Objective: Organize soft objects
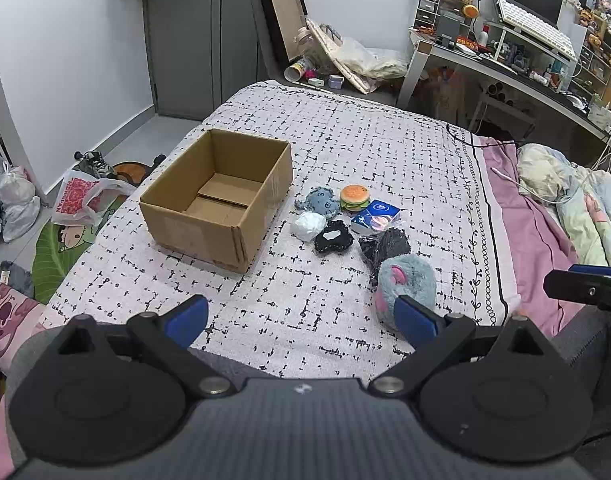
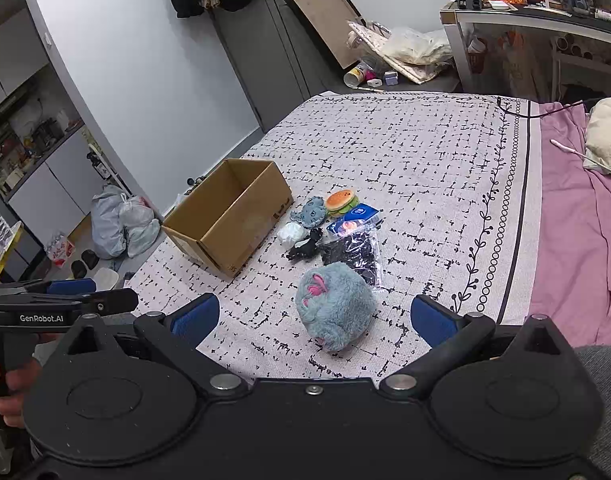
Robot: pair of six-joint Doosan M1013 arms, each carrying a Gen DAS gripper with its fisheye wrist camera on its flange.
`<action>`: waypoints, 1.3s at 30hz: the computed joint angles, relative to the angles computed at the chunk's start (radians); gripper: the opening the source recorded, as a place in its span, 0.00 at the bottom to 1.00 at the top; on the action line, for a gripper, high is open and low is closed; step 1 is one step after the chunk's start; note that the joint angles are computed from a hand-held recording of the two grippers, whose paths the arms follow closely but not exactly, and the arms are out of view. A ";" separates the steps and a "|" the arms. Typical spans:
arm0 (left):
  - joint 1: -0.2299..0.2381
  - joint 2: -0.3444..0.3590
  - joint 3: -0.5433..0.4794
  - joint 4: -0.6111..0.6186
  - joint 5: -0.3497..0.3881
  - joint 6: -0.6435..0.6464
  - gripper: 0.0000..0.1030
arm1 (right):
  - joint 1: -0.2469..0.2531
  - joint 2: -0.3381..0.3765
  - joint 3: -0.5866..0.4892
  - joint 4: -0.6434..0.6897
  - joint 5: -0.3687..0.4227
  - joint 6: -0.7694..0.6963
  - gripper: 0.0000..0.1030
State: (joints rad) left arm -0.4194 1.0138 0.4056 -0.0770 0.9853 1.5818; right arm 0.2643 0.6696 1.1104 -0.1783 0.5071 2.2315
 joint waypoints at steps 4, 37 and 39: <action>0.000 -0.003 0.007 -0.004 -0.006 0.006 0.95 | 0.000 0.000 0.001 -0.001 -0.002 0.001 1.00; 0.003 0.015 -0.031 -0.015 0.014 0.008 0.95 | 0.002 0.008 -0.011 0.010 0.014 -0.019 1.00; 0.003 0.023 -0.049 -0.022 0.023 0.011 0.95 | 0.001 0.010 -0.015 0.011 0.019 -0.013 1.00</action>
State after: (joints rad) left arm -0.4162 1.0373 0.3567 -0.0992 1.0087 1.5924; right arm 0.2656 0.6793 1.0950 -0.1677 0.5259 2.2183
